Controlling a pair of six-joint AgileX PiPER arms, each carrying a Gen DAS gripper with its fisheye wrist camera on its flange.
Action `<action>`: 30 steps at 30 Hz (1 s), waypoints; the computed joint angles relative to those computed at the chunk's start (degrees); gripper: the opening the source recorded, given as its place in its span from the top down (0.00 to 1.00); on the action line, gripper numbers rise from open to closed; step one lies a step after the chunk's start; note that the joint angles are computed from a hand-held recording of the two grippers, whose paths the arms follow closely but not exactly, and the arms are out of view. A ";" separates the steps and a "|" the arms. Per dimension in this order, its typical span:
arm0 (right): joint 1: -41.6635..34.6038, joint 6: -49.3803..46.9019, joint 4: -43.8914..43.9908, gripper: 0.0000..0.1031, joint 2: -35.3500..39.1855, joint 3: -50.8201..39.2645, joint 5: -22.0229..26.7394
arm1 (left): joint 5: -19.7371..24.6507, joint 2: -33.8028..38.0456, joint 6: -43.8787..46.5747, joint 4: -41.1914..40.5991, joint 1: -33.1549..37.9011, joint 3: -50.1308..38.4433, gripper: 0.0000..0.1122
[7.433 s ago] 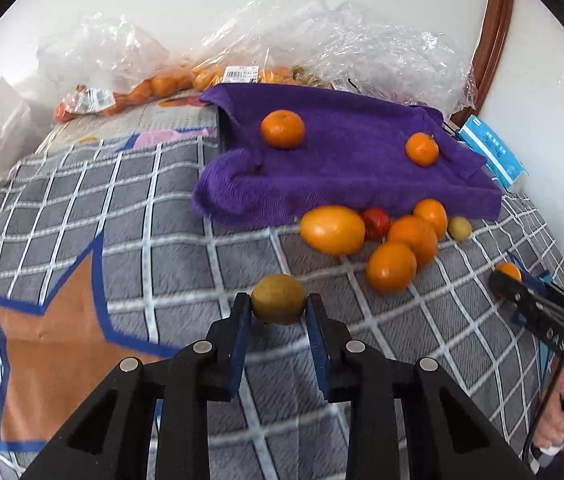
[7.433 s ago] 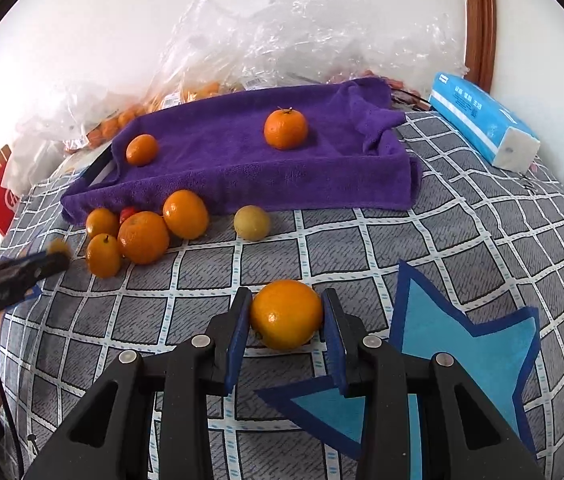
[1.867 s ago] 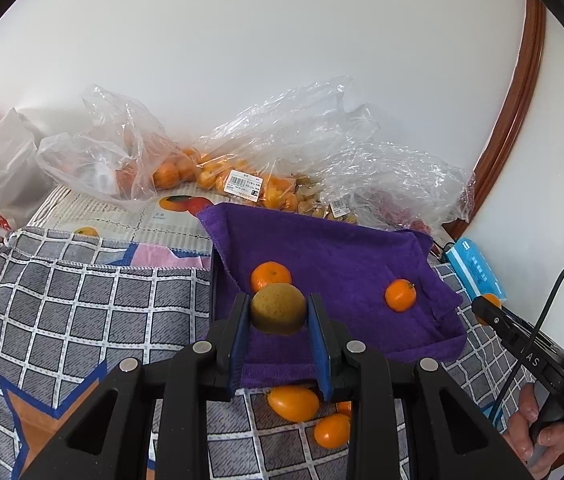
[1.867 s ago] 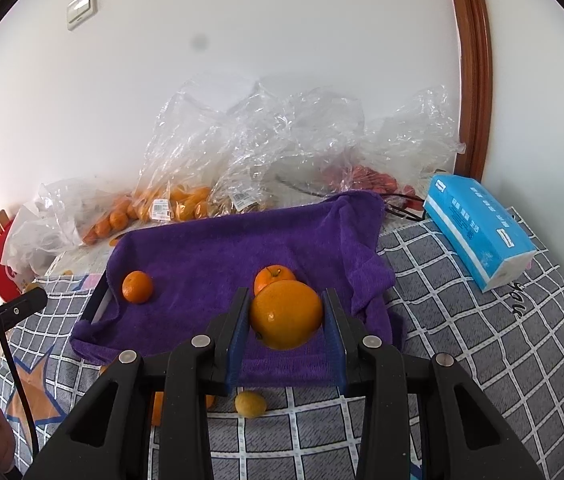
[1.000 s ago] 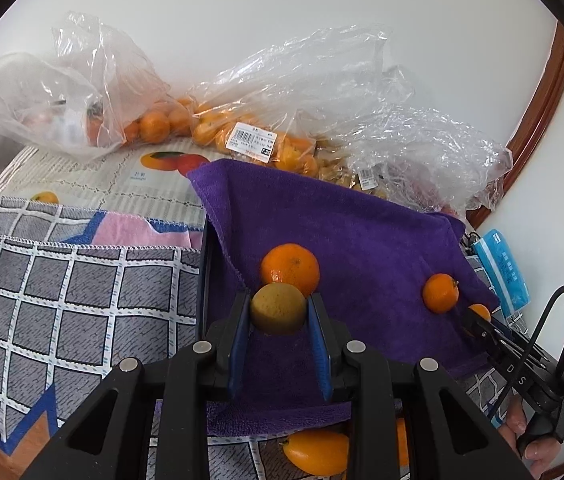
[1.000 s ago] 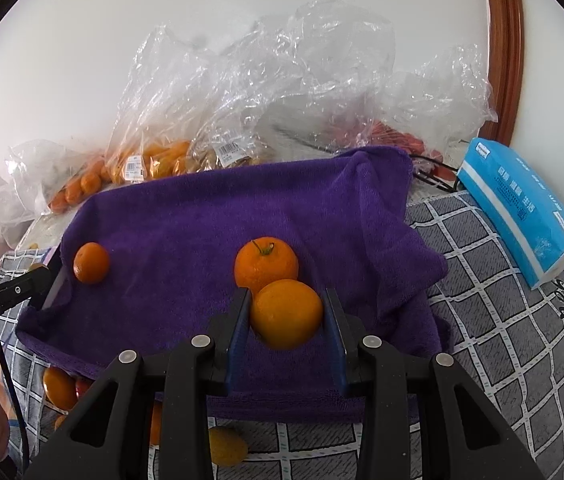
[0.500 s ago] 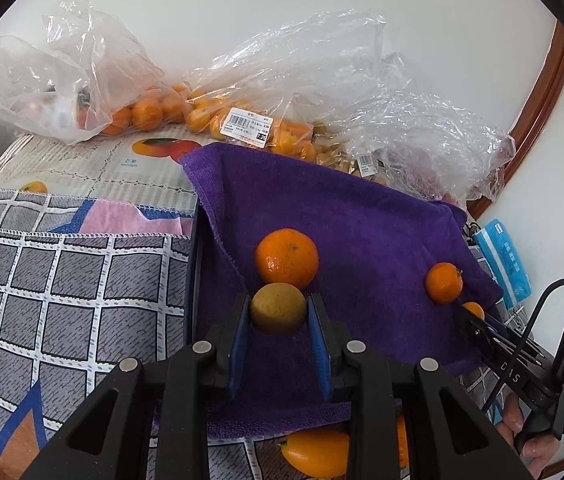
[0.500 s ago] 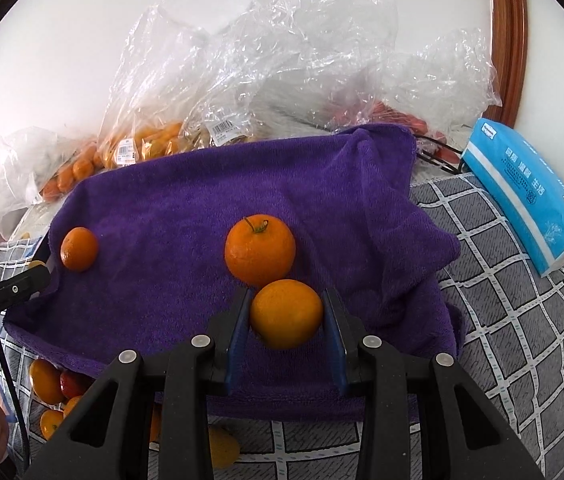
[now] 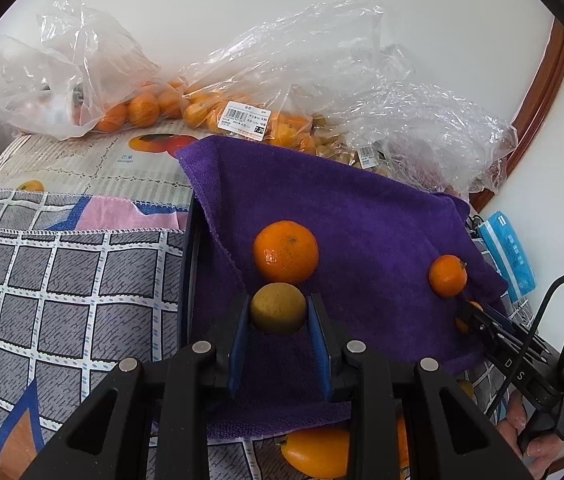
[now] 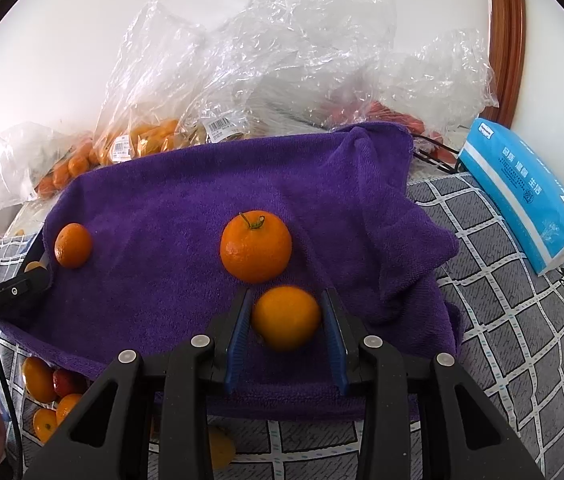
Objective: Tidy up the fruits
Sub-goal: 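Lower the held orange and yellow-green fruit onto the purple towel, then open both grippers to release the fruits on the towel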
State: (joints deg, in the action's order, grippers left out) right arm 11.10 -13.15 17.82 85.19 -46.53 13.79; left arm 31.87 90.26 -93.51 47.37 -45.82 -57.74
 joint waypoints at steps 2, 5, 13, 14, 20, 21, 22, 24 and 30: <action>-0.37 -2.81 2.91 0.64 -0.18 0.19 -0.01 | -0.19 -0.05 -0.01 -0.08 0.10 0.05 0.76; -0.04 -3.49 3.63 0.57 -0.84 0.87 -0.63 | -1.55 -0.71 -0.06 -0.36 0.49 0.72 0.76; 0.64 -4.14 4.97 0.48 -4.87 2.43 -1.24 | -2.43 -4.45 -5.68 4.41 -0.71 3.05 0.62; 0.89 -1.49 2.44 0.48 -5.32 2.28 -0.73 | -2.16 -5.00 -6.08 4.76 -1.02 3.17 0.62; 3.66 14.20 -12.66 0.48 -12.89 3.44 1.95 | 2.65 -8.83 -7.65 6.44 -4.48 3.46 0.62; 4.10 15.98 -14.38 0.48 -14.30 3.52 2.77 | 3.48 -9.46 -6.88 5.60 -5.00 3.43 0.62; 4.38 16.87 -15.23 0.48 -15.19 3.48 3.36 | 4.28 -10.62 -6.48 5.03 -5.83 3.77 0.62; 5.67 22.06 -20.05 0.48 -17.50 3.50 5.01 | 5.93 -12.75 -6.78 4.98 -7.68 4.83 0.62; 9.98 37.22 -32.37 0.48 -22.14 5.40 6.70 | 15.69 -16.94 -11.45 7.13 -15.79 8.27 0.62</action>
